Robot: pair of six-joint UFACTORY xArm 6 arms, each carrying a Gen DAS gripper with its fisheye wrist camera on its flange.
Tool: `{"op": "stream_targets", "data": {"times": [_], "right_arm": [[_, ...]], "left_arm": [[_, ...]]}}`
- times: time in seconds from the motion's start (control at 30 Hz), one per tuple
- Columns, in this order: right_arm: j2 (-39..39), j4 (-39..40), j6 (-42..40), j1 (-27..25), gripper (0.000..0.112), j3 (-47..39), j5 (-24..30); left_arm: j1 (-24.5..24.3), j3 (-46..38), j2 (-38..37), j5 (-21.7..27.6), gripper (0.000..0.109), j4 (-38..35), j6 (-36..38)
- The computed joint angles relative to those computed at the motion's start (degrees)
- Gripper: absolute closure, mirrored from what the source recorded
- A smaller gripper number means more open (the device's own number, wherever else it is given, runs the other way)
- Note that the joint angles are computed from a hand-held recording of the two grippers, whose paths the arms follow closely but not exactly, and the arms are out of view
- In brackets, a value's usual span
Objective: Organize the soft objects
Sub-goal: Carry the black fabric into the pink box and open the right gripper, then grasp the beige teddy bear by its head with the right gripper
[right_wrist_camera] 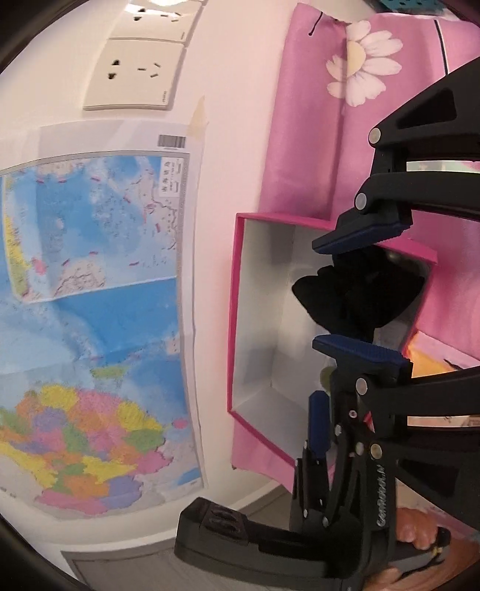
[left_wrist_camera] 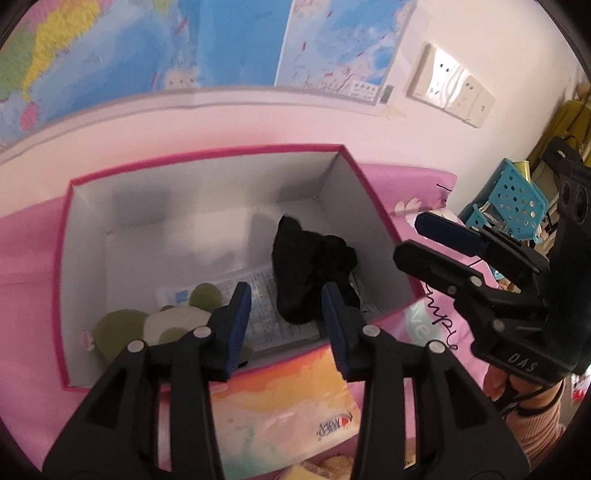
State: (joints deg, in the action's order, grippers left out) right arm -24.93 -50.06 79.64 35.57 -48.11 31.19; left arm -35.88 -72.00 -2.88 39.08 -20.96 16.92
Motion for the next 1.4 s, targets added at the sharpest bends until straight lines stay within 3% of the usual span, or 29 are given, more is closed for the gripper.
{"op": "stream_targets", "data": {"times": [0.1, 0.2, 0.37, 0.67, 0.77, 0.9, 1.13, 1.3, 1.4], "right_arm": [[-2.51, 0.48, 0.04, 0.35, 0.062, 2.08, -1.85], [-7.08, 1.65, 1.05, 0.28, 0.06, 6.42, -7.59], [-11.25, -1.87, 6.28, 2.91, 0.053, 8.31, -10.16], [-16.83, -10.06, 17.76, 13.5, 0.045, 11.37, -3.64], [-17.61, -10.19, 20.53, 17.65, 0.045, 12.94, 0.48], [-17.1, -8.21, 23.97, 21.14, 0.044, 15.8, 2.01], [-15.26, -4.82, 30.05, 23.08, 0.04, 19.91, 1.7], [-14.27, -8.2, 35.49, 22.05, 0.04, 21.63, -1.71], [-13.13, -8.83, 36.86, 21.96, 0.045, 21.65, -2.31]], "left_arm": [[-0.14, 3.72, -3.81, -2.26, 0.067, -0.35, 2.13], [0.2, 7.78, -8.42, -3.22, 0.066, -3.89, 6.46], [0.29, 15.56, -16.94, -5.66, 0.058, -7.69, 12.37], [-0.36, 24.94, -25.73, -4.66, 0.058, -9.38, 15.59], [-0.62, 26.89, -26.7, -4.16, 0.058, -9.49, 14.98], [-0.69, 29.28, -27.43, -2.98, 0.058, -9.24, 13.56], [-1.45, 32.57, -28.03, -2.94, 0.058, -7.5, 11.8], [-1.54, 33.24, -27.71, -2.77, 0.058, -6.81, 11.53], [-1.31, 33.2, -27.34, -2.5, 0.058, -7.22, 12.06]]}}
